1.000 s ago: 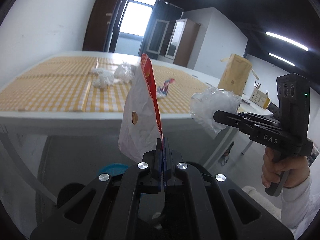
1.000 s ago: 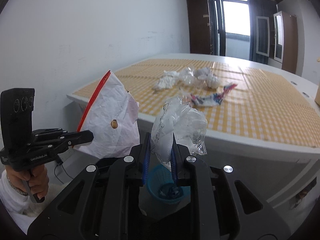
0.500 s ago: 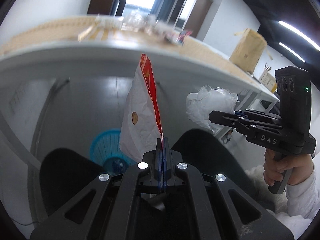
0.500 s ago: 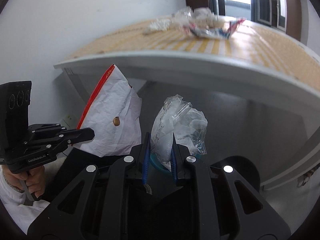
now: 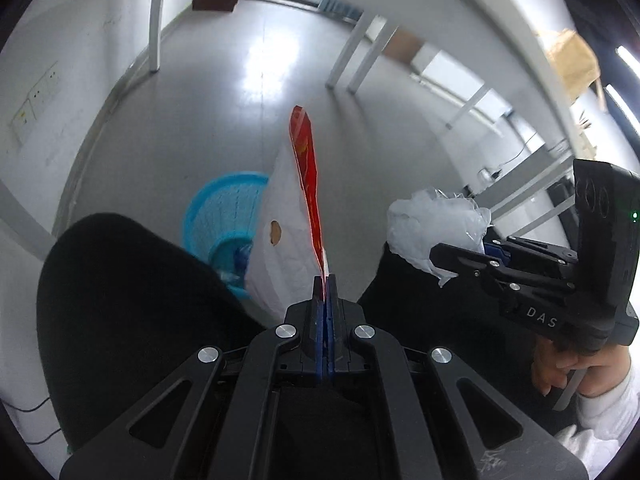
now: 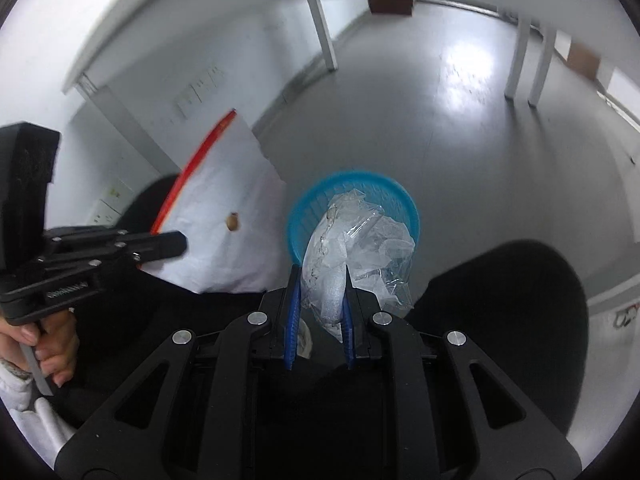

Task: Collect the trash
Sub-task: 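Carry the white bag and clear plastic bag over the blue wastebasket with both grippers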

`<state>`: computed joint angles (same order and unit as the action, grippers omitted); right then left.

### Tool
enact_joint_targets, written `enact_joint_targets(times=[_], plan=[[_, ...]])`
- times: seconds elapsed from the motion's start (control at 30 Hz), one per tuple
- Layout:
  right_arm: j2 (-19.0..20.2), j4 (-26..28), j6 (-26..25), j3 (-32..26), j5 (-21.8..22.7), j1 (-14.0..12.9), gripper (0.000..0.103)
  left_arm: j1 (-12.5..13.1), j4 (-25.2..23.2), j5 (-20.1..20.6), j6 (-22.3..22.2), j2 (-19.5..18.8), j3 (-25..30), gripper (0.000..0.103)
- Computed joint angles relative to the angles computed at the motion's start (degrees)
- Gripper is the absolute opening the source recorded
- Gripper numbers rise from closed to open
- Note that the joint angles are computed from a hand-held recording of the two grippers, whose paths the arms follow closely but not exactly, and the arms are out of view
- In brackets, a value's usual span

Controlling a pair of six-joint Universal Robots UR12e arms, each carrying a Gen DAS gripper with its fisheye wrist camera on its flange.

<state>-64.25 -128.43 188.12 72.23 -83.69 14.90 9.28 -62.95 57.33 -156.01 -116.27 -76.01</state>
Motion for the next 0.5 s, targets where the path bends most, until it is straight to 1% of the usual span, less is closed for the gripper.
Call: enact_joint_targets(times=[0.07, 0.1, 0.2, 0.27, 0.43, 0.5], plan=[[0.8, 0.9, 0.3, -0.6, -1.3, 0.0, 0.016, -0.4, -0.9, 2.0, -0.1, -0.7, 0.9, 0.000], [1.3, 1.7, 0.9, -1.1, -1.1, -0.1, 0.016, -0.6, -1.9, 2.2, -0.4, -1.1, 1.7, 0.000], [2.4, 3.3, 3.9, -2.0, 1.8, -1.1, 0.016, -0.8, -3.6, 3.2, -1.1, -2.6, 3.4, 0.000], [3.0, 4.2, 5.3, -2.6, 2.4, -1.3, 0.016, -1.2, -4.4, 3.8, -1.5, -3.6, 4.7, 0.000], [4.5, 4.9, 6.2, -3.6, 3.0, -1.6, 0.016, -2.0, -6.7, 5.0, -2.5, -6.2, 7.9, 0.000], [5.4, 5.8, 6.5, -4.7, 2.2, -1.5, 0.016, -2.1, -7.5, 5.1, -3.2, -6.9, 8.8, 0.000]])
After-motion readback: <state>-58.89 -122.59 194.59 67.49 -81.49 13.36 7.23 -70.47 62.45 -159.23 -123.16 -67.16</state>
